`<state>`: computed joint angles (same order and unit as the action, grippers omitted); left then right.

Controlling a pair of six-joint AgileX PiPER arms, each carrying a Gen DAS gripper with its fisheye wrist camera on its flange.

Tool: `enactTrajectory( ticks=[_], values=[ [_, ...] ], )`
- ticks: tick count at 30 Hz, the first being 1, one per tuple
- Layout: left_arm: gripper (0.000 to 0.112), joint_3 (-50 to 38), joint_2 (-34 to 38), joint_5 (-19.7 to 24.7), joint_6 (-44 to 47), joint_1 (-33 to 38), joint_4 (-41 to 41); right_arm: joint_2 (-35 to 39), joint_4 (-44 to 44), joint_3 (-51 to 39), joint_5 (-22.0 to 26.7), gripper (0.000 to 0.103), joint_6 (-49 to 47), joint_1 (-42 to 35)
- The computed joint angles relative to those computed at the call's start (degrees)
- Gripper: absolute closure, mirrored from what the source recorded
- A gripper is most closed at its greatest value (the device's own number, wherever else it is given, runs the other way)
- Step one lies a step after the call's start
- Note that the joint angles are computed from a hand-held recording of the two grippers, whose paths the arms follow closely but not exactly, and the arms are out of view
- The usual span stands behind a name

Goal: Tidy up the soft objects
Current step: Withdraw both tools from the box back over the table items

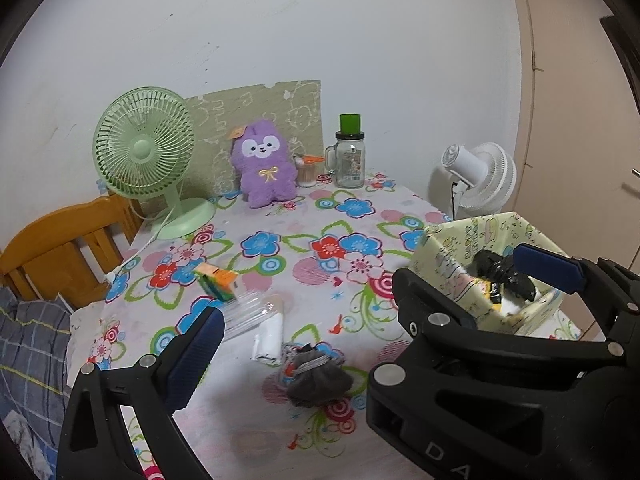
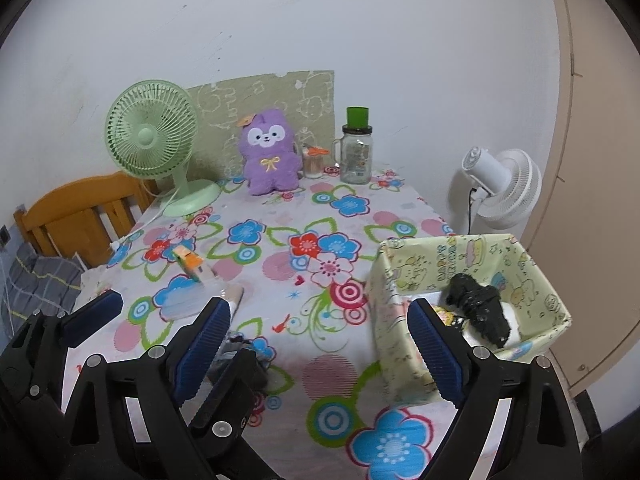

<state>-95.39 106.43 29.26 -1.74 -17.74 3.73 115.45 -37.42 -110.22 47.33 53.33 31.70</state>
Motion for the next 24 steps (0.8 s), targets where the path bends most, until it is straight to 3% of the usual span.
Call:
enactTrajectory(
  ticks=[8, 24],
  values=[
    [0.011, 3.1, 0.1, -2.1, 0.7, 2.2, 0.7, 4.2, 2.1, -3.5, -0.3, 0.009, -2.1, 1.0],
    [0.011, 4.9, 3.9, -2.0, 5.3, 6.3, -4.5, 13.5, 10.3, -11.3, -0.4, 0.009, -7.6, 1.2]
  ],
)
